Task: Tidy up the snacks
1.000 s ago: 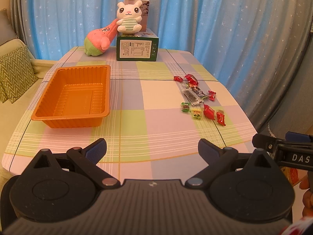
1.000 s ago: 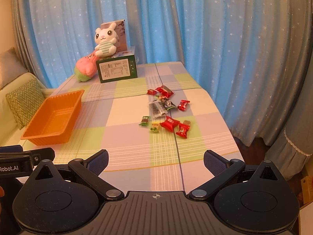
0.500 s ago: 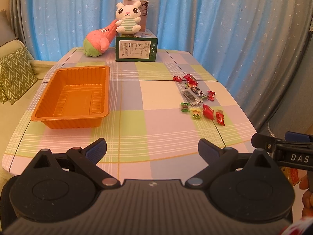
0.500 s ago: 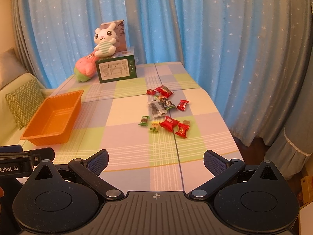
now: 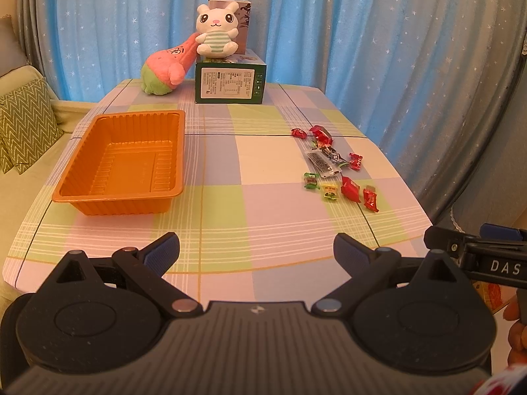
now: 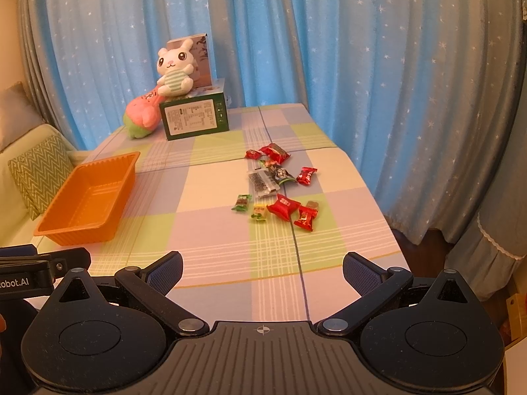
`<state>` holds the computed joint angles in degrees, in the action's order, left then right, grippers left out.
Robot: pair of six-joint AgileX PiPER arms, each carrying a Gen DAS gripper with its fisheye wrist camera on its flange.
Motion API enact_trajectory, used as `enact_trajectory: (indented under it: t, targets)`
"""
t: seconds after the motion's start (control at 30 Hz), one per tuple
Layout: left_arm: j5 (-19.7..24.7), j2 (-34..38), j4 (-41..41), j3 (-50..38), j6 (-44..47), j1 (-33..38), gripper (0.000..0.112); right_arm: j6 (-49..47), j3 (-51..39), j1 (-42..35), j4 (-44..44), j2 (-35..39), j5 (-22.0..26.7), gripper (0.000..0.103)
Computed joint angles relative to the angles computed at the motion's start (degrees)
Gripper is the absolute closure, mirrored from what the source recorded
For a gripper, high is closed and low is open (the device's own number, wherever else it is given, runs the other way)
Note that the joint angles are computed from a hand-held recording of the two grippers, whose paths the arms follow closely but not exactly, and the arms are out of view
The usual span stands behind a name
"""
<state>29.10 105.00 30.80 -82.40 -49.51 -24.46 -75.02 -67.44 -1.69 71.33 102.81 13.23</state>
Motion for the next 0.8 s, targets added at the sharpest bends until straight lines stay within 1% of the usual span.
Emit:
enact_trajectory:
  t: [0.8]
  targets:
    - [0.0, 0.1, 0.0, -0.2, -0.2, -0.1, 0.013, -0.2, 0.0, 0.0, 0.2, 0.0, 0.0, 0.000]
